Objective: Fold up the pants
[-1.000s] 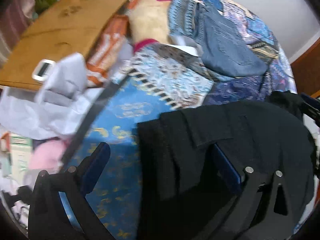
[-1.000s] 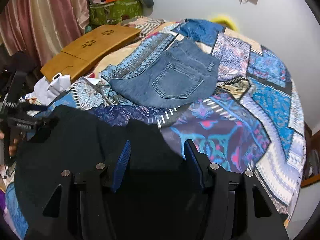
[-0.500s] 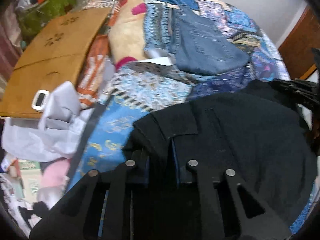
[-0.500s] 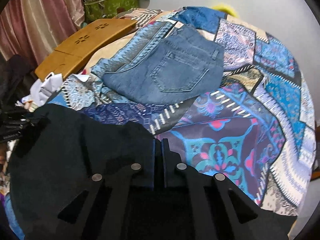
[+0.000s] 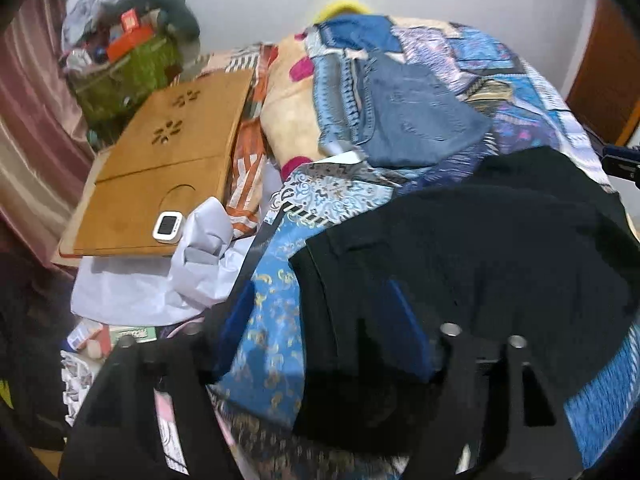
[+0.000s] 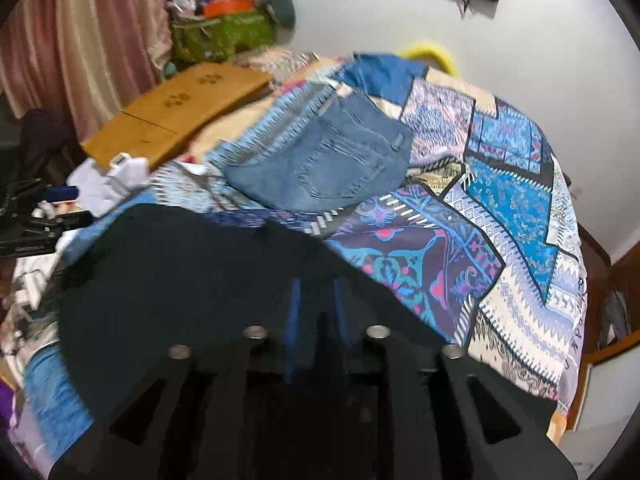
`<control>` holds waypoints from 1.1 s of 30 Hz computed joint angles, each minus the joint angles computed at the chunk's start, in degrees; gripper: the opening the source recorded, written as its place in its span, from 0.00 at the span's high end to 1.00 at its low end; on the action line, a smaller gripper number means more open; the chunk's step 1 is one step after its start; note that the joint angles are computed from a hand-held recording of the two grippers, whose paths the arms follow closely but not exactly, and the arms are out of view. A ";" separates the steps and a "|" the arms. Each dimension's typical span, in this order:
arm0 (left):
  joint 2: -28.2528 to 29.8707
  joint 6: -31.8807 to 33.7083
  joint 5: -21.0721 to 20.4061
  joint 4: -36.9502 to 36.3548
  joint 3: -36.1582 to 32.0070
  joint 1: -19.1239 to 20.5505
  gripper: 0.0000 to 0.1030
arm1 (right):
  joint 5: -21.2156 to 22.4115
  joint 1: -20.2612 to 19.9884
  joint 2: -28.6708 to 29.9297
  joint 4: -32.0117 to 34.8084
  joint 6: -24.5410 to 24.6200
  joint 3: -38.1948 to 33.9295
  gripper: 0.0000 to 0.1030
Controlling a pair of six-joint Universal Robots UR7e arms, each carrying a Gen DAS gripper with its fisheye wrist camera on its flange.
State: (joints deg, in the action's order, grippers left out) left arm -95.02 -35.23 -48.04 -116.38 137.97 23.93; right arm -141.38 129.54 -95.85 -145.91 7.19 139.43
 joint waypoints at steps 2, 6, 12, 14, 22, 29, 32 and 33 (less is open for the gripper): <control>-3.33 -1.94 -0.76 3.38 1.08 -3.04 0.22 | 0.30 2.52 -0.74 0.27 1.80 0.83 0.60; -8.55 -6.34 -2.55 11.03 3.20 -8.28 0.20 | 1.86 7.14 -1.39 2.24 7.84 3.29 0.58; -9.98 -9.28 -6.69 15.25 6.00 -10.61 0.20 | 4.44 9.51 -0.63 4.15 16.50 7.47 0.57; -9.34 -8.90 -7.53 14.08 6.82 -10.40 0.20 | 3.06 9.74 0.79 4.26 16.41 7.90 0.56; -1.12 -4.03 -6.00 4.86 7.88 -8.12 0.19 | -0.06 8.20 4.05 -3.05 13.50 9.23 0.40; 1.57 1.13 -7.57 -1.27 6.97 -5.06 0.45 | 1.34 7.39 7.53 -10.40 9.16 9.64 0.62; 0.72 1.86 -7.11 -2.07 7.39 -6.59 0.66 | 1.45 7.83 9.22 -12.35 8.60 9.09 0.83; 0.32 1.81 -6.54 -1.87 7.49 -7.42 0.72 | 1.55 8.12 9.49 -12.64 8.83 8.96 0.87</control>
